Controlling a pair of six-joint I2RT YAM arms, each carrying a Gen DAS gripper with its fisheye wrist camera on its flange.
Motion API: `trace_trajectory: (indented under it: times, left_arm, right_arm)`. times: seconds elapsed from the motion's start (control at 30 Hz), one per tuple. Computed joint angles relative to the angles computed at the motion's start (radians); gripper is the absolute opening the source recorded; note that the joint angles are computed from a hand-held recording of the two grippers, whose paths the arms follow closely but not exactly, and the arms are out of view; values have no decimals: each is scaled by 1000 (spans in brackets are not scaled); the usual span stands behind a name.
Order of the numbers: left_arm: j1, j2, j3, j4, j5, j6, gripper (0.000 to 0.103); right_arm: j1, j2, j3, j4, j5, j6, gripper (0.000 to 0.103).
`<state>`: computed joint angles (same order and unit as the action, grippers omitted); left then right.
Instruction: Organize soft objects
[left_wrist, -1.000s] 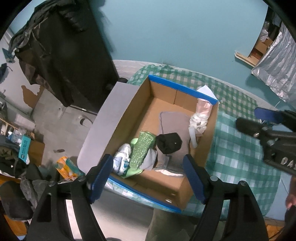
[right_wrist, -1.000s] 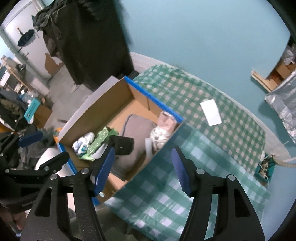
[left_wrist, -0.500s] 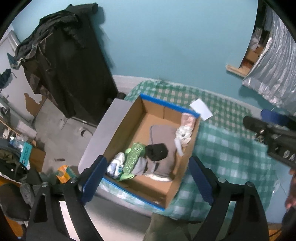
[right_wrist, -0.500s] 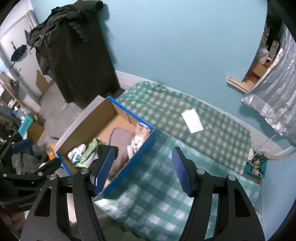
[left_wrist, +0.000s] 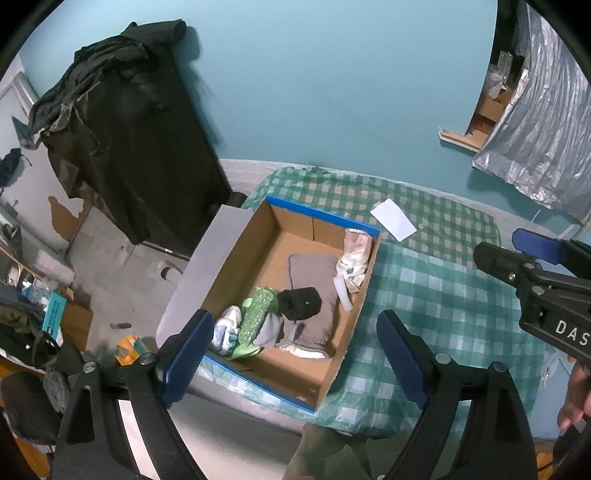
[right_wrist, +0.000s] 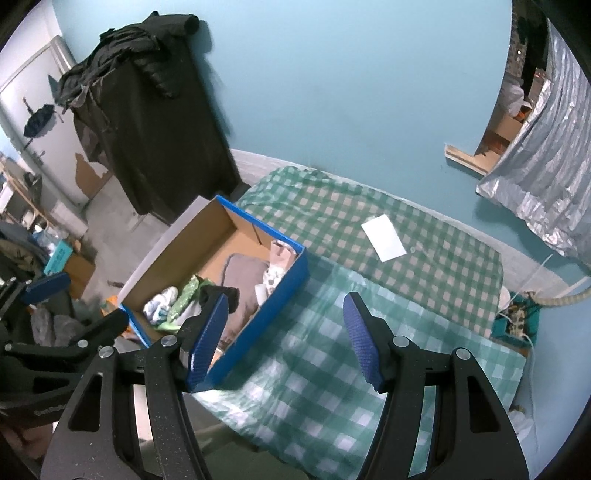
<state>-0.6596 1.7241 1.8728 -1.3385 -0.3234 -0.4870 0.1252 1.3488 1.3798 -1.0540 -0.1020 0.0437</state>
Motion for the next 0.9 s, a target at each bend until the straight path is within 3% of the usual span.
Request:
trace_trajectory:
  times: [0.9]
  left_arm:
    - [6, 8, 13, -36, 22, -1, 91]
  right_arm:
    - [14, -22, -19, -6, 3, 44, 64]
